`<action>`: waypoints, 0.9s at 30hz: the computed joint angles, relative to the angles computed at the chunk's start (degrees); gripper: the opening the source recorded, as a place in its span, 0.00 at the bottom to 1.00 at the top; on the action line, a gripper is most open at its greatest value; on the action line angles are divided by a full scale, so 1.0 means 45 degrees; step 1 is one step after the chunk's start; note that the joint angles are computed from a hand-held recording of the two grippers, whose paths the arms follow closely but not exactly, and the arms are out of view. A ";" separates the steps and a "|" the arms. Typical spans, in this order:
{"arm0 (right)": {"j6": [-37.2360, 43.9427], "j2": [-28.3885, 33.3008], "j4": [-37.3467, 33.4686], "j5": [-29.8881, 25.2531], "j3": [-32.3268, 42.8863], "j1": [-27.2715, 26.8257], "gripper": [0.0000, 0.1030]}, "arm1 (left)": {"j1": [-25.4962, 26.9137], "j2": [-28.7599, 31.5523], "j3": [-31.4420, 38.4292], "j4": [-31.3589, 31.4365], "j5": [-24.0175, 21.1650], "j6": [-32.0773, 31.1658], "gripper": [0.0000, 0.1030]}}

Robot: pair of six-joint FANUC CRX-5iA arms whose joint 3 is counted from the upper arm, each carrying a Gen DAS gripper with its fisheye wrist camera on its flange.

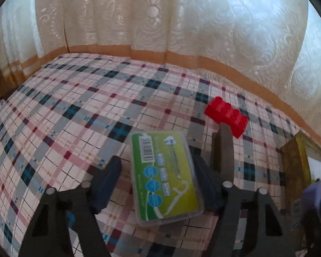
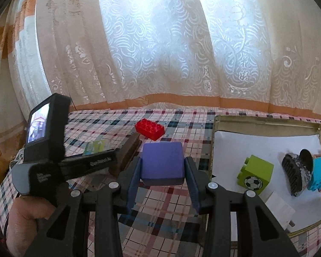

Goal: Organize rigid objects
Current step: 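Grasp the green floss box with the left tool while the right holds the purple cube, then carry the green floss box in the left tool and purple cube in the right over the tin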

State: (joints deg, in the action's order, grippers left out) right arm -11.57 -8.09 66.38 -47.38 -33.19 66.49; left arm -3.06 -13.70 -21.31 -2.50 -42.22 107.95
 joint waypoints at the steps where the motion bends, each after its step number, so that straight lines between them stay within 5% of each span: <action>1: 0.0003 0.0004 -0.0032 0.0007 0.0006 0.0003 0.42 | 0.0047 -0.0086 -0.0094 0.0061 0.0063 0.0001 0.59; 9: -0.0385 0.0076 0.0582 -0.0459 -0.0110 0.0104 0.42 | 0.0657 -0.1323 -0.1545 0.1493 0.1533 -0.0900 0.53; 16: -0.1084 -0.0028 0.1322 -0.1049 -0.0379 0.0164 0.42 | -0.0964 -0.2278 -0.1004 -0.2884 0.2133 0.2522 0.53; 27: -0.1289 -0.0020 0.1770 -0.1518 -0.0439 0.0228 0.42 | -0.1983 -0.2725 -0.0847 -0.5096 0.2062 0.4547 0.53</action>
State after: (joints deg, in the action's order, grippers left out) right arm -17.37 -8.18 74.34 -54.21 -35.16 67.51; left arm -11.98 -25.96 -25.12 -25.43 -32.94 128.41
